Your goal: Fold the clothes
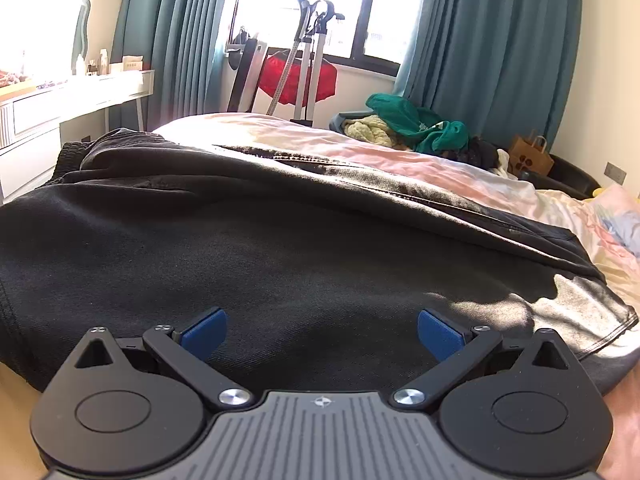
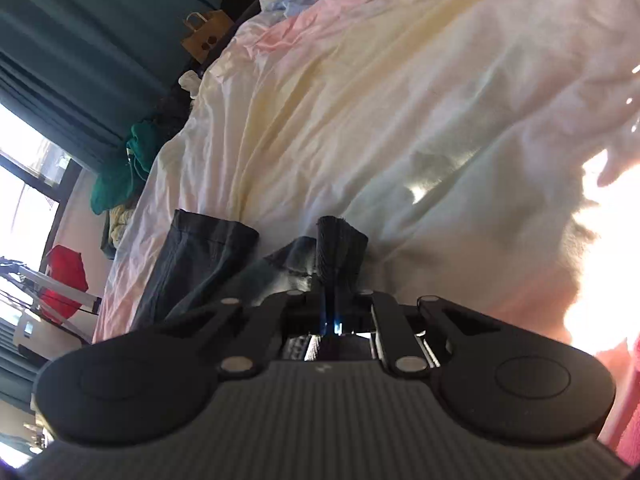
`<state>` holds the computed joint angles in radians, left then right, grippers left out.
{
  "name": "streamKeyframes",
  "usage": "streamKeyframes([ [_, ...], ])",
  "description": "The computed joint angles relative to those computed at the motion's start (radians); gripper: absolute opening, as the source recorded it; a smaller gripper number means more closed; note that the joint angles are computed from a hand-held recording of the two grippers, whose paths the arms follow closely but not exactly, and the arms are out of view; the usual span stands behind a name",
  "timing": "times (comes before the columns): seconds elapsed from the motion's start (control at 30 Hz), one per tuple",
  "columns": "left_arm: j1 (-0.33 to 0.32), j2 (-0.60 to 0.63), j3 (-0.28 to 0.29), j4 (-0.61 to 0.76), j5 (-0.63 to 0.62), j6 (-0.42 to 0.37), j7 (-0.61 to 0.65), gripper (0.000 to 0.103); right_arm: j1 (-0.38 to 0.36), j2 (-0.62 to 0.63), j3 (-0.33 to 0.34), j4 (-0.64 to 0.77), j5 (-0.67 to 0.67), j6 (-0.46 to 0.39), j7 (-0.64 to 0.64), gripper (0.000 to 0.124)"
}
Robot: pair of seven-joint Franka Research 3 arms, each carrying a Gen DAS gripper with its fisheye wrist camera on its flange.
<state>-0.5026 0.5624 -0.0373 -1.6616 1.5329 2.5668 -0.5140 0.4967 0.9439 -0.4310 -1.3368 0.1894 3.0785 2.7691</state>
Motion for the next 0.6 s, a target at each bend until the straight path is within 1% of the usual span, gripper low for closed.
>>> streamKeyframes([
  [0.07,0.0,-0.005,0.002,-0.005,0.009,0.006,-0.018,0.103,0.044,0.017,-0.076,0.029,-0.016,0.091,0.0,0.007],
  [0.1,-0.004,-0.012,0.003,-0.011,0.018,-0.001,-0.036,0.103,0.097,0.033,-0.155,0.018,0.004,0.177,0.014,0.007],
  [0.17,-0.012,-0.027,0.004,-0.027,0.04,-0.025,-0.073,0.103,0.236,0.086,-0.329,-0.027,0.195,0.349,-0.094,0.007],
  [0.2,-0.012,-0.033,0.001,-0.033,0.046,-0.037,-0.082,0.103,0.303,0.117,-0.417,-0.06,0.252,0.409,-0.112,0.007],
  [0.23,-0.008,-0.039,-0.004,-0.037,0.048,-0.038,-0.091,0.103,0.375,0.148,-0.504,-0.111,0.299,0.428,-0.121,0.007],
  [0.27,-0.003,-0.044,-0.008,-0.042,0.05,-0.036,-0.1,0.103,0.428,0.166,-0.557,-0.161,0.332,0.433,-0.123,0.007],
  [0.3,0.004,-0.049,-0.011,-0.046,0.053,-0.028,-0.111,0.103,0.458,0.158,-0.575,-0.222,0.296,0.407,-0.055,0.007],
  [0.37,0.014,-0.05,-0.02,-0.048,0.042,-0.023,-0.107,0.103,0.478,0.112,-0.536,-0.308,0.325,0.355,-0.062,0.007],
  [0.43,0.022,-0.049,-0.025,-0.047,0.023,-0.02,-0.095,0.103,0.441,0.04,-0.434,-0.358,0.359,0.262,-0.052,0.007],
  [0.53,0.027,-0.05,-0.026,-0.047,0.006,-0.007,-0.081,0.103,0.379,-0.011,-0.315,-0.372,0.445,0.136,0.007,0.008],
  [0.6,0.026,-0.053,-0.025,-0.05,0.006,-0.003,-0.077,0.103,0.379,-0.014,-0.309,-0.367,0.453,0.091,0.073,0.011],
])
